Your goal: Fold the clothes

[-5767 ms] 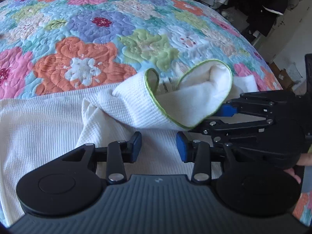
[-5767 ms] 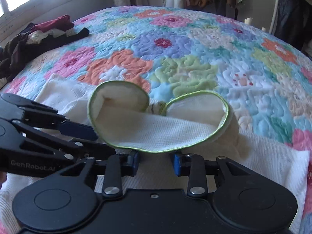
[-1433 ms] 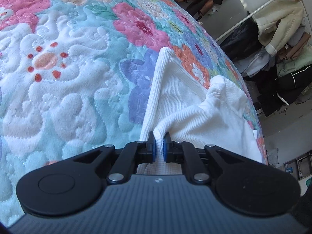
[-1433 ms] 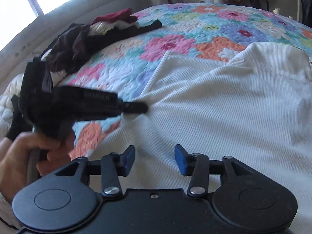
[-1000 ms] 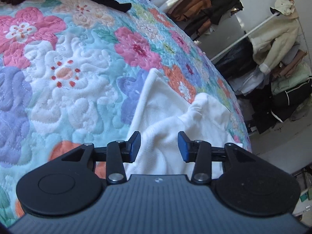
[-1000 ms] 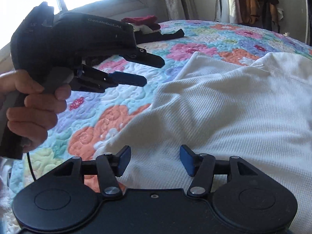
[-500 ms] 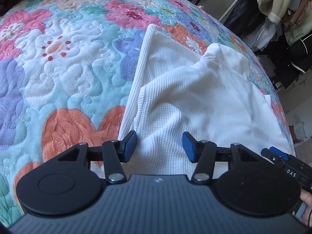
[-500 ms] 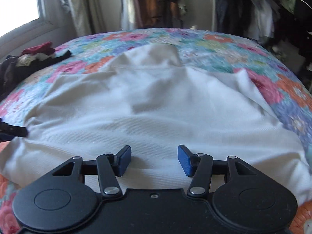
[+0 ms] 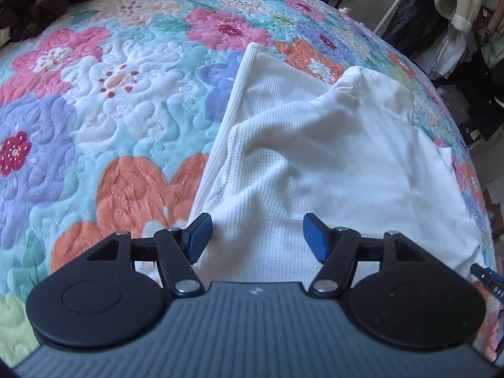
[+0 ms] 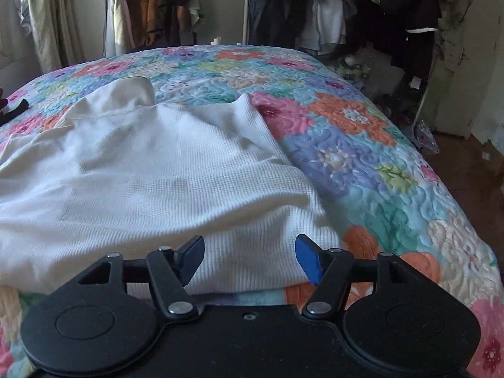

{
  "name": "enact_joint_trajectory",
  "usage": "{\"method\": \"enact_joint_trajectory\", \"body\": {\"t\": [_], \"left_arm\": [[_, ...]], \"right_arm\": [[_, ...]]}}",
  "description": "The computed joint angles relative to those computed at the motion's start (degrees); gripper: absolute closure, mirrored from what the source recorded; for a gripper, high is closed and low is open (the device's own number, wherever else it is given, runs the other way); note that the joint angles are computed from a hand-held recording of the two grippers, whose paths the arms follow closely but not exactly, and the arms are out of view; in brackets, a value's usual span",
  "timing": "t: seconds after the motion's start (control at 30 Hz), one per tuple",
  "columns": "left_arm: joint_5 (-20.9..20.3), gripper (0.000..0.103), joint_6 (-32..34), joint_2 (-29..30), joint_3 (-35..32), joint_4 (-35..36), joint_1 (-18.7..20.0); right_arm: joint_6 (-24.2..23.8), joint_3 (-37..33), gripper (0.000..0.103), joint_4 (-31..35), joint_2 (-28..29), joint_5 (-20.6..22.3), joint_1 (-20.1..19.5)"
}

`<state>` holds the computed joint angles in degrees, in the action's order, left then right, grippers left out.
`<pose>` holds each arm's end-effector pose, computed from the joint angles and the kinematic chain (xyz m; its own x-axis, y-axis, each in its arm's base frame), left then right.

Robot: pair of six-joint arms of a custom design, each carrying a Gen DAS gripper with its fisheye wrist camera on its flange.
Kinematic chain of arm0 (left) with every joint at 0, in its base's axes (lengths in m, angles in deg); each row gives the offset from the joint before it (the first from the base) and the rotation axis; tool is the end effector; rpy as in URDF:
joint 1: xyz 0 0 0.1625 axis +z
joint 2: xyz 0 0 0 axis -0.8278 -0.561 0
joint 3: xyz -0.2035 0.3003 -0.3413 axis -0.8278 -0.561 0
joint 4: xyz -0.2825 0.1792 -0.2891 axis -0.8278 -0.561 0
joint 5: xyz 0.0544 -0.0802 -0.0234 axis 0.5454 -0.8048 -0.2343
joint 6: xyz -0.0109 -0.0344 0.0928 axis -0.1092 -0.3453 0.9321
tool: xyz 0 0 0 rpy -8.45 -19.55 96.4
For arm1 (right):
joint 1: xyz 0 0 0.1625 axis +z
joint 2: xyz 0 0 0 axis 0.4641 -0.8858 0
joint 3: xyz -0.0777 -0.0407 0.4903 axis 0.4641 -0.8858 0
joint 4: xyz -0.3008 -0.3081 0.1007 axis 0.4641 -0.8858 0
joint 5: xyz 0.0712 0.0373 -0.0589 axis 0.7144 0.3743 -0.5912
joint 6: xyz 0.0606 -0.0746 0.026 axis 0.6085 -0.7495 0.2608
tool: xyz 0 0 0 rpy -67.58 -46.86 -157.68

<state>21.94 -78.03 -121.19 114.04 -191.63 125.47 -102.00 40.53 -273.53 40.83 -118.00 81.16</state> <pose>-0.0159 -0.6027 0.3884 -0.8975 -0.2454 -0.3664 0.0608 0.7540 -0.6541 0.2718 -0.6100 0.1158 -0.6711 0.0231 0.7410 -0.5226 0.6942 -0.4949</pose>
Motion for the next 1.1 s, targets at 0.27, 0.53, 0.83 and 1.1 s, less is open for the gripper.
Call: {"method": "enact_joint_trajectory", "body": {"t": [0.27, 0.53, 0.83, 1.1], "left_arm": [[2.83, 0.034, -4.76, 0.08, 2.98, 1.58, -4.91], [3.25, 0.034, -4.44, 2.26, 3.12, 4.55, -7.73], [2.77, 0.033, -6.1, 3.15, 3.05, 8.83, -8.8], [2.31, 0.031, -10.59, 0.29, 7.32, 5.88, -9.28]], "right_arm": [[9.66, 3.9, 0.034, 6.67, -3.22, 5.78, 0.23], [14.11, 4.22, 0.034, 9.66, -2.6, 7.62, -0.18], [15.69, 4.71, 0.034, 10.19, -3.34, 8.92, -0.6], [15.76, 8.14, 0.032, 1.07, -4.4, 16.08, -3.37]]}}
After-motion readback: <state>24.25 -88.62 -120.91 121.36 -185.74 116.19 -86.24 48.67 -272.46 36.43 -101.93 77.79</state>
